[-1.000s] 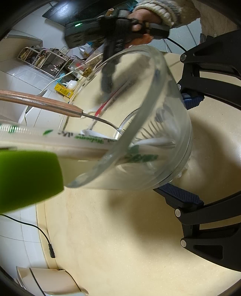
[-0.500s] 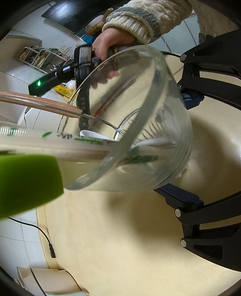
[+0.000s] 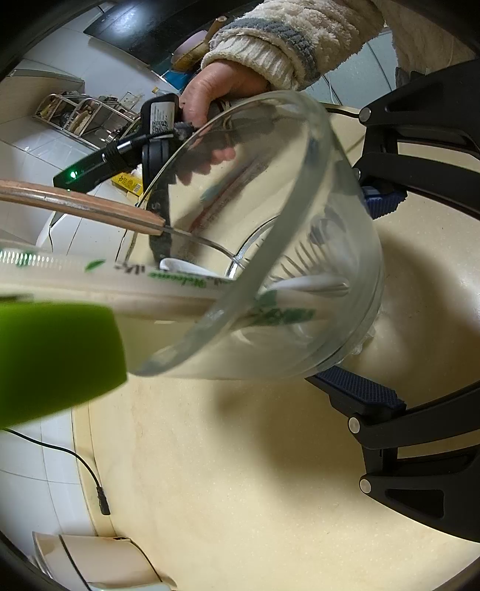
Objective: Organize utensils
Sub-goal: 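Close the right tool on the metal spoon's handle, then lift the metal spoon and carry it toward the glass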
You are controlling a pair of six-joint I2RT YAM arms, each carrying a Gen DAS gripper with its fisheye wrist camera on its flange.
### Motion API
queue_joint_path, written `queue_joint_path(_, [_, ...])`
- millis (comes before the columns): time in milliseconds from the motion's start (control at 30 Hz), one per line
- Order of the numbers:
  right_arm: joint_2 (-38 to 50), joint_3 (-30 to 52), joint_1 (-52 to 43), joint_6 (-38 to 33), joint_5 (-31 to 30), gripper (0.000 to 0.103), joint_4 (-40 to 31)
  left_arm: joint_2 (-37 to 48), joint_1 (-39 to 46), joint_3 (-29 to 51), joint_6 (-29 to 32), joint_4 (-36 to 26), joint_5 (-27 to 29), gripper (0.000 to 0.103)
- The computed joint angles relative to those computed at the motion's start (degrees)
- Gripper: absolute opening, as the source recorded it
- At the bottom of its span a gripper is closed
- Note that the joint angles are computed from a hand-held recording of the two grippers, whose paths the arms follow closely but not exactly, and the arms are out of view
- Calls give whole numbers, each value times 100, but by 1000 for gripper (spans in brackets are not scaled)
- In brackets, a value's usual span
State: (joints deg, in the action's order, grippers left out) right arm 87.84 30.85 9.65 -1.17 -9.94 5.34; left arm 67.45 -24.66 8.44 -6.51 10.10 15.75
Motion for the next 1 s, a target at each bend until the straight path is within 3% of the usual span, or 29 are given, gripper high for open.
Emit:
queue_joint_path(300, [323,225,4,-119,-27,48,-162,-17,-5,5,4,-23,-11,75])
queue_joint_path(567, [388,266,349,-378,576,48,-74,-28,-37,4,-11,-29,-37,75])
queue_joint_path(700, [344,264,351,-414,515,30,-103,-30,-47,4,-19,-29,-44,75])
queue_joint_path(1000, [82,28,632,-441,41,30,-107,-31,-39,3,-17,-29,-34,75])
